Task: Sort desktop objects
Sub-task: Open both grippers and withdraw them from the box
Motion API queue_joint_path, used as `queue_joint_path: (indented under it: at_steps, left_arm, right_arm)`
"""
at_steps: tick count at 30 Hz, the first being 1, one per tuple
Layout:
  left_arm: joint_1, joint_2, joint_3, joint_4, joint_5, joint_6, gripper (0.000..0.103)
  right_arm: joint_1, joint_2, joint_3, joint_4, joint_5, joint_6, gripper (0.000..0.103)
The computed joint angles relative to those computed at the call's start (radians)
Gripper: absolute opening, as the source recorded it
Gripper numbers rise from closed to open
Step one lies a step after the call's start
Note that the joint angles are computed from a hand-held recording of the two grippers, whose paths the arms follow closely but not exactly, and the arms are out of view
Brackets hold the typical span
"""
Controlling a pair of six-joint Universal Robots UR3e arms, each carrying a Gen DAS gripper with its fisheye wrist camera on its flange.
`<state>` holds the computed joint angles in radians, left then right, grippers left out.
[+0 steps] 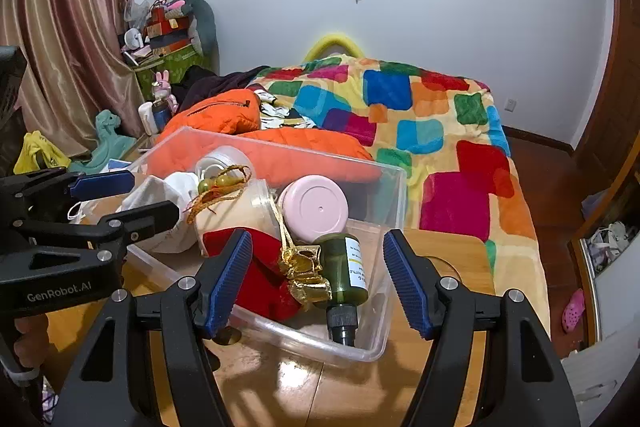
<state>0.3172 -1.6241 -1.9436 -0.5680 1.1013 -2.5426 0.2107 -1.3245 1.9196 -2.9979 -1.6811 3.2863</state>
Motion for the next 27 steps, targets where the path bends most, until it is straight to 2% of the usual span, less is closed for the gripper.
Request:
queue_joint_path:
  at_steps: [5, 7, 10, 13, 17, 23, 27]
  left_arm:
    - [0.015, 0.039, -0.034, 0.007, -0.009, -0.005, 0.067]
    - [0.024, 0.062, -0.064, 0.034, -0.012, -0.007, 0.075]
    - [0.046, 0.098, -0.105, 0.060, -0.031, -0.007, 0.080]
    - [0.055, 0.121, -0.137, 0.087, -0.031, -0.013, 0.087]
    - [0.058, 0.121, -0.154, 0.104, -0.023, -0.024, 0.087]
    - [0.045, 0.111, -0.218, 0.223, 0.023, -0.055, 0.087]
    - [0.054, 0.113, -0.247, 0.248, 0.012, -0.053, 0.087]
  right_arm:
    - [0.017, -0.022, 0.020, -0.009, -0.025, 0.018, 0.065]
    - [0.021, -0.034, 0.034, -0.014, -0.032, 0.029, 0.066]
    - [0.031, -0.049, 0.060, -0.036, -0.053, 0.049, 0.076]
    - [0.042, -0.061, 0.075, -0.045, -0.070, 0.065, 0.078]
    - [0.051, -0.076, 0.089, -0.041, -0.084, 0.082, 0.078]
    - [0.063, -0.093, 0.121, -0.052, -0.111, 0.112, 0.078]
    - [0.069, -0.103, 0.142, -0.062, -0.124, 0.128, 0.078]
